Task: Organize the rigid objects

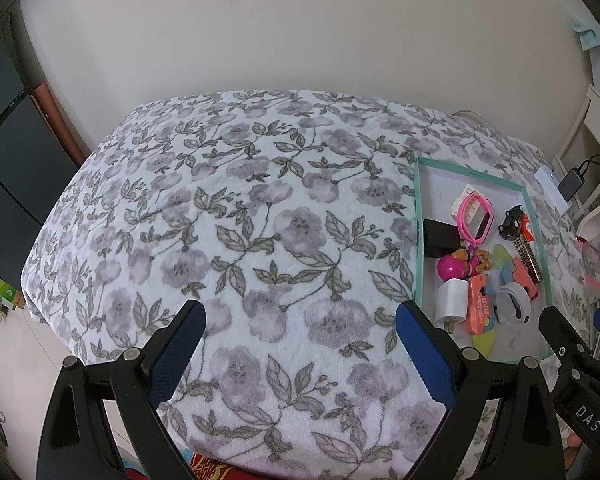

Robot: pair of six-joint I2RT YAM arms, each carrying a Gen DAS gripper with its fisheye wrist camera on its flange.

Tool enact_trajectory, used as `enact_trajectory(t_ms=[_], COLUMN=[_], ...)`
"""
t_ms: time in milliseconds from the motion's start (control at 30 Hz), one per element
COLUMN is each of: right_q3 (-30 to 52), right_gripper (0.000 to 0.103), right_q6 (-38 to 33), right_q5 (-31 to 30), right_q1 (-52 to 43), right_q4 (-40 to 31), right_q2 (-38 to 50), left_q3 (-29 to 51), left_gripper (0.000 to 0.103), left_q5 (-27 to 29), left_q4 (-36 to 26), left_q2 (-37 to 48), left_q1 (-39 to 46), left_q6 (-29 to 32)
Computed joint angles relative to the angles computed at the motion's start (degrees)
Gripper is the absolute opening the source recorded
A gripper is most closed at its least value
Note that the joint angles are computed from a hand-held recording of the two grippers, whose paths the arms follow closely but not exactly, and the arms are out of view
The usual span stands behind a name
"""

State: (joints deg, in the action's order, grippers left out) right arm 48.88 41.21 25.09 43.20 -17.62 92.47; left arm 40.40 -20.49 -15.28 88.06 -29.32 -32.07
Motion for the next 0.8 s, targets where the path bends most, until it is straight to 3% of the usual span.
enact_trajectory(t_ms=[800], right_q3=[-0.1], right_gripper=[0.103], right_q6=[-0.9], right_q5=[-0.4], right_q1=[-0.5], right_q4=[0.3], right_q2=[0.0], left_q3=[0.4], left_gripper=[0.096], left_q5=[0.0], left_q4=[-0.4], left_q2=[0.1], left_q1=[0.0], left_q6=[-1.0])
